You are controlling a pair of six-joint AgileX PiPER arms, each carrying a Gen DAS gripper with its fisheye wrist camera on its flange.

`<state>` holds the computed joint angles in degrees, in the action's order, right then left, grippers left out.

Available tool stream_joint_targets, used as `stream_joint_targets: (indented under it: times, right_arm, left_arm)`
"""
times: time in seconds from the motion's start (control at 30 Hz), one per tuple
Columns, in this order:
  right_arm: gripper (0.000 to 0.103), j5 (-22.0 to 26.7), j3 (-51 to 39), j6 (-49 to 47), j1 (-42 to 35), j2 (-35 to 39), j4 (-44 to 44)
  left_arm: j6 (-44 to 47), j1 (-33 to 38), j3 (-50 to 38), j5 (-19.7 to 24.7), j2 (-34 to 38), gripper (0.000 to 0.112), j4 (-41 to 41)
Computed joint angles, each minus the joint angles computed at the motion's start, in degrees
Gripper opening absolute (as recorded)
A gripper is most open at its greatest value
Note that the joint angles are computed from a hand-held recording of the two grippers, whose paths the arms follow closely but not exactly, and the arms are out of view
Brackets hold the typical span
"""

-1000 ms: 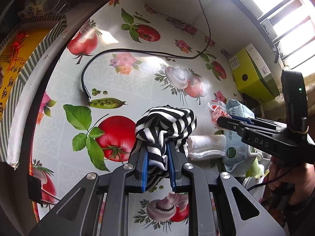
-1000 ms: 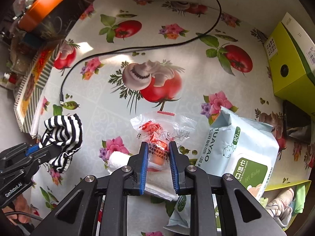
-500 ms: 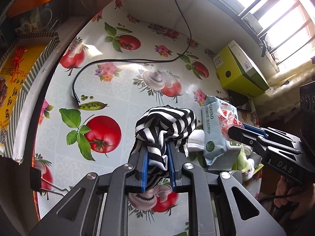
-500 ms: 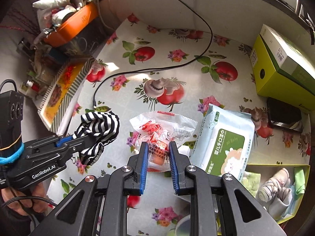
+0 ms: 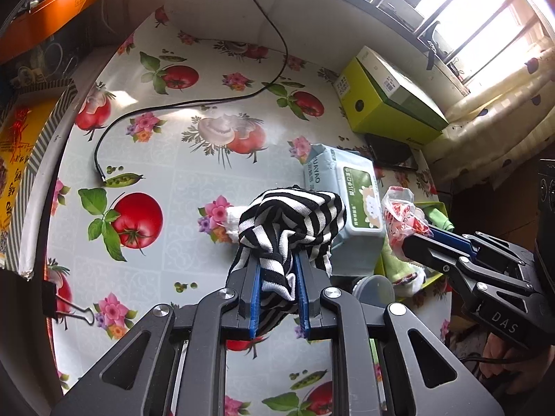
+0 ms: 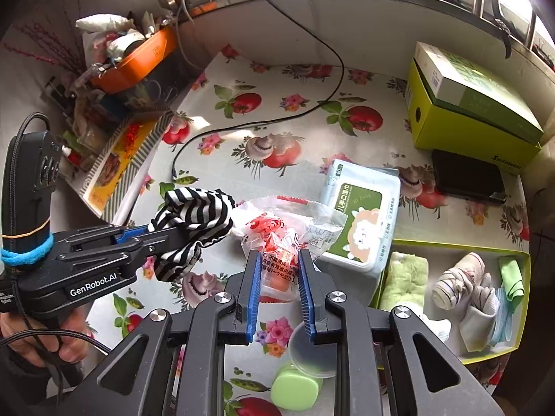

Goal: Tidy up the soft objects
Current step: 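Carry the plastic bag and striped cloth with both tools over the box lid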

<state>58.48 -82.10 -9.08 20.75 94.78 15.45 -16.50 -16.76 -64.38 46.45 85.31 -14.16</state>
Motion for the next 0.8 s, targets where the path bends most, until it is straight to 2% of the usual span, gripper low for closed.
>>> stream_joint_targets:
  times: [0.4, 0.8]
  right_arm:
    - [0.020, -0.8, 7.7, -7.8, -9.6, -6.9, 6.3]
    - [0.020, -1.2, 15.7, -14.5, -25.5, -10.3, 10.7]
  left_arm:
    - [-7.6, -8.9, -7.9, 4.3, 2.8, 0.018, 6.5]
    - [-7.3, -15.6, -18.2, 7.3, 10.5, 0.018, 6.6]
